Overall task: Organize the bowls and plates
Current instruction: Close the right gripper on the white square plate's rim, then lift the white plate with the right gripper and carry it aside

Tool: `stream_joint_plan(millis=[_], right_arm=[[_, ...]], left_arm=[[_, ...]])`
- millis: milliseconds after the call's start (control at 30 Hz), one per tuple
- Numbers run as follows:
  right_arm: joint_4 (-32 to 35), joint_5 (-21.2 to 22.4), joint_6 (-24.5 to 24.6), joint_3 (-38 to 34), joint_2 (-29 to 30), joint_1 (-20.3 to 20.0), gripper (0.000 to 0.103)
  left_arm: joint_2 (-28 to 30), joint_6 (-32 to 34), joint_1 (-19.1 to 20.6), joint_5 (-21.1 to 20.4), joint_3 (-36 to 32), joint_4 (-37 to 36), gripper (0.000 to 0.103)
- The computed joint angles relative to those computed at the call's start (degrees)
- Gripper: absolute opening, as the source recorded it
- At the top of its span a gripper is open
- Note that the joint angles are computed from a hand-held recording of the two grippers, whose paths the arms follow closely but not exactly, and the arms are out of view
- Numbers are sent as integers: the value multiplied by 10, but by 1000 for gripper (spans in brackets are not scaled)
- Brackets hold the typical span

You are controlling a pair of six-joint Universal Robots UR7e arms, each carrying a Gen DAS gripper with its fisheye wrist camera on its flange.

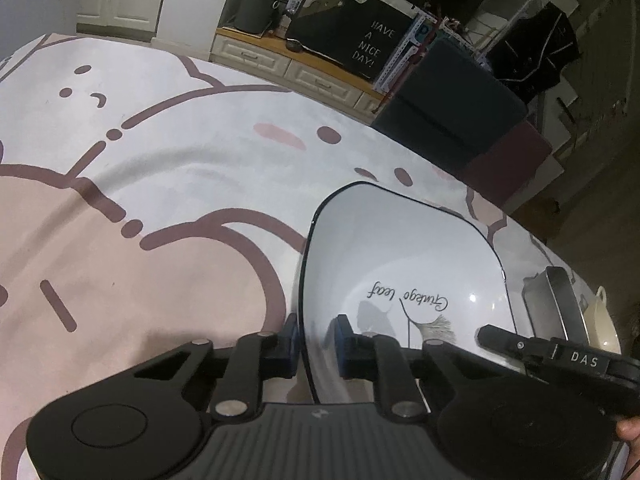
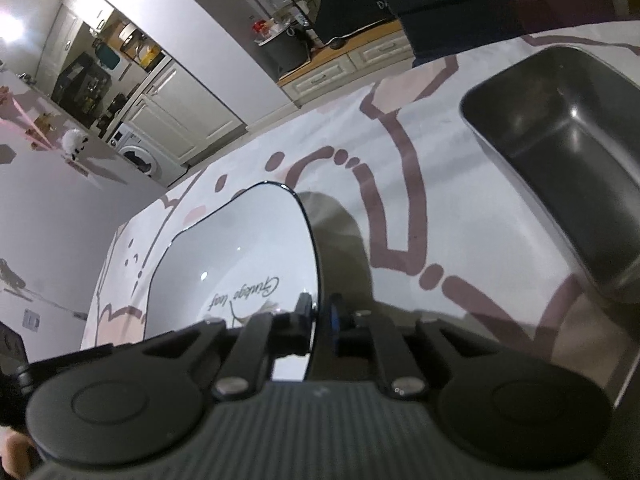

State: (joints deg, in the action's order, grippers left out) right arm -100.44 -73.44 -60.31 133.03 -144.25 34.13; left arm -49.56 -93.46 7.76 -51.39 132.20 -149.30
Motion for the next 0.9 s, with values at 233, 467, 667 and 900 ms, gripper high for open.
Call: stream_joint_plan(millis=[233, 467, 667, 900], right_arm=[[5, 13, -6, -2, 14, -9, 9], [-15, 6, -45, 22, -33, -9, 10], [-26, 1, -66, 28, -48, 3, 11], [-2, 28, -118, 22, -74, -12, 12]], left_arm=[[5, -25, -5, 19, 15, -29, 13], [11, -24, -14, 32, 19, -36, 13], [3, -35, -21, 41, 16, -14, 13], [-10, -33, -33, 56, 0, 26, 13]])
